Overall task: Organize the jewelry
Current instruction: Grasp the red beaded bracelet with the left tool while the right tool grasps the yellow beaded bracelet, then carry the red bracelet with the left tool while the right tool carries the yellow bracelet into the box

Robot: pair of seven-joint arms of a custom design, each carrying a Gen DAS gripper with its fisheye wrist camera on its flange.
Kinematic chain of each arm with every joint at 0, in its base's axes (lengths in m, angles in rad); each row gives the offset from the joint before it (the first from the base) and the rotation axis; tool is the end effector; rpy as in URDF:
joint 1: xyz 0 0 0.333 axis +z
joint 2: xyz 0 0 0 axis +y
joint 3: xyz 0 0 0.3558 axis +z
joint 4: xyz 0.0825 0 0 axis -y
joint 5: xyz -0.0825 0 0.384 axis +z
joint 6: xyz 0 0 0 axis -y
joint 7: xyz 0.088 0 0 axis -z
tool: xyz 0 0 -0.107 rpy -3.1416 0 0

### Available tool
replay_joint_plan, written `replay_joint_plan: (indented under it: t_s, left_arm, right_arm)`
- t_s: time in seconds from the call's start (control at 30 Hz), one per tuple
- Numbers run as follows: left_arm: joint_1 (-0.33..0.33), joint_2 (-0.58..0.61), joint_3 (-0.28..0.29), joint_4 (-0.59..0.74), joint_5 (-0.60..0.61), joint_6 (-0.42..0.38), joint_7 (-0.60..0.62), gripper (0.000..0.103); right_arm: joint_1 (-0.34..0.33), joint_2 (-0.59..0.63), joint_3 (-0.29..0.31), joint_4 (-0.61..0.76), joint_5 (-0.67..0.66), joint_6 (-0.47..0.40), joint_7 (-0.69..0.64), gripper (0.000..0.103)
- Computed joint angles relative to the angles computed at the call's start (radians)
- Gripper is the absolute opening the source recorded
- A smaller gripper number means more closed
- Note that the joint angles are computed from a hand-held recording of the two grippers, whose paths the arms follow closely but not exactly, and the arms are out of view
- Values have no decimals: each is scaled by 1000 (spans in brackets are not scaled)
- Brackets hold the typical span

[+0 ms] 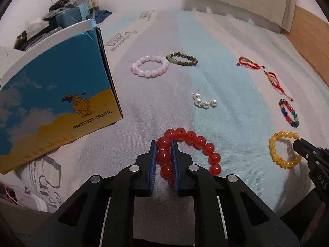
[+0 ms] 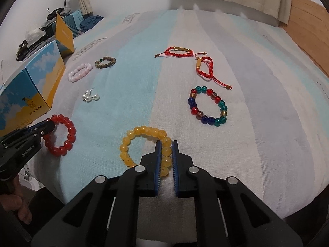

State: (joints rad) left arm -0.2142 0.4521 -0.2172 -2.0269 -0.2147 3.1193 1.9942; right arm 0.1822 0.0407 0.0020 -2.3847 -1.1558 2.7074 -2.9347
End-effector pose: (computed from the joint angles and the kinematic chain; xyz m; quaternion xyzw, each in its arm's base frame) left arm 0.6162 -0.2477 0.3350 -0.4464 0.8347 -0.2768 0.1654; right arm 0.4954 0.1247 0.3577 -0.4489 0.8345 -0.2686 0.1732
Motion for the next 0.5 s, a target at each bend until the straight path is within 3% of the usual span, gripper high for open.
replay_joint_plan:
  t_s: [0.3,0.5]
  left_arm:
    - [52,-35,-63,-3,-31,-45,34,13]
    - [52,-59,-63,10,-61,-100,41,13]
  right_arm:
    - [-13,-47,7,-16,91,0,-74,9]
    - [-14,-72,21,-6,163,-19,-154,9]
